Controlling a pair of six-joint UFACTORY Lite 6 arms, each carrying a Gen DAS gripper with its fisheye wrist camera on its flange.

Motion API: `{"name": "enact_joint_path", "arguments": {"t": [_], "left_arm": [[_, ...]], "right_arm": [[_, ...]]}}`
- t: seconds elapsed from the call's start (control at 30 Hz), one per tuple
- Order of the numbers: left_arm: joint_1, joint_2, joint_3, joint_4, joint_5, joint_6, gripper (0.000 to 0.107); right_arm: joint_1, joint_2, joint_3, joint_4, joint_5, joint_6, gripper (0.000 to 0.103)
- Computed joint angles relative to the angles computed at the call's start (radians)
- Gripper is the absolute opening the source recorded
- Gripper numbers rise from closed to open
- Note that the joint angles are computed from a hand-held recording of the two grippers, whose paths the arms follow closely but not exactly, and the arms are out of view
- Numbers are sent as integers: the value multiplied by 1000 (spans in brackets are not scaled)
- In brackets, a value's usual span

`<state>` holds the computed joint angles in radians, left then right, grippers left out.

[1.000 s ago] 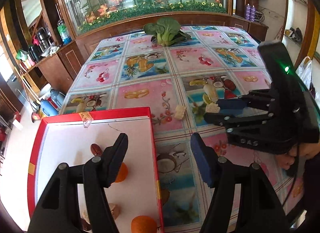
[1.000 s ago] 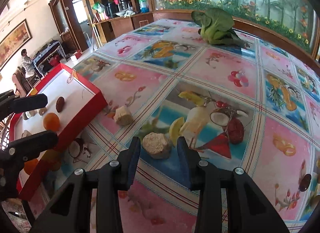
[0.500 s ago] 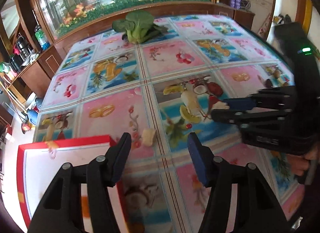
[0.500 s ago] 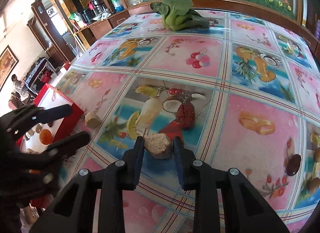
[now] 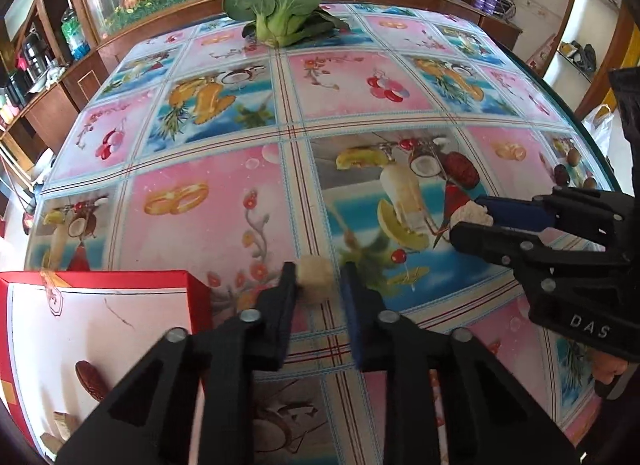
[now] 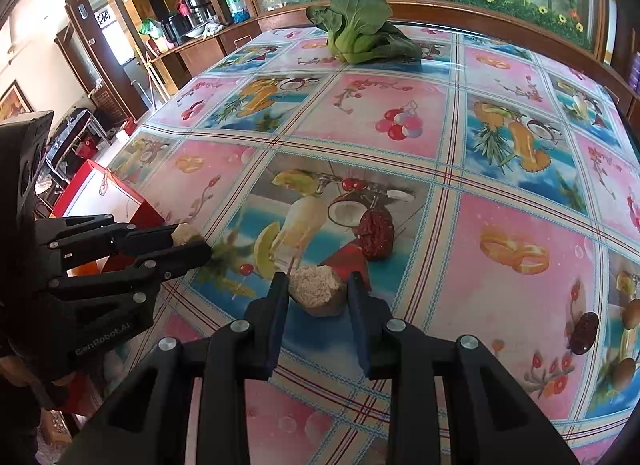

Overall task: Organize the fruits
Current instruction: 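Grasp a beige chunk with the left tool while the right grasps a round beige cake, then carry the beige chunk and beige cake over the tray with both tools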

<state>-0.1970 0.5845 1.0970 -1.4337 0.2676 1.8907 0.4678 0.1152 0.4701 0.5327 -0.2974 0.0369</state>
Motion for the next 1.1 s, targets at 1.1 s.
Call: {"name": "enact_joint_path", "arguments": {"t": [1.1], "left_arm": [[1151, -205, -136, 84, 556, 353, 18]], "right_arm": [[584, 418, 697, 505, -199, -335, 28]]}}
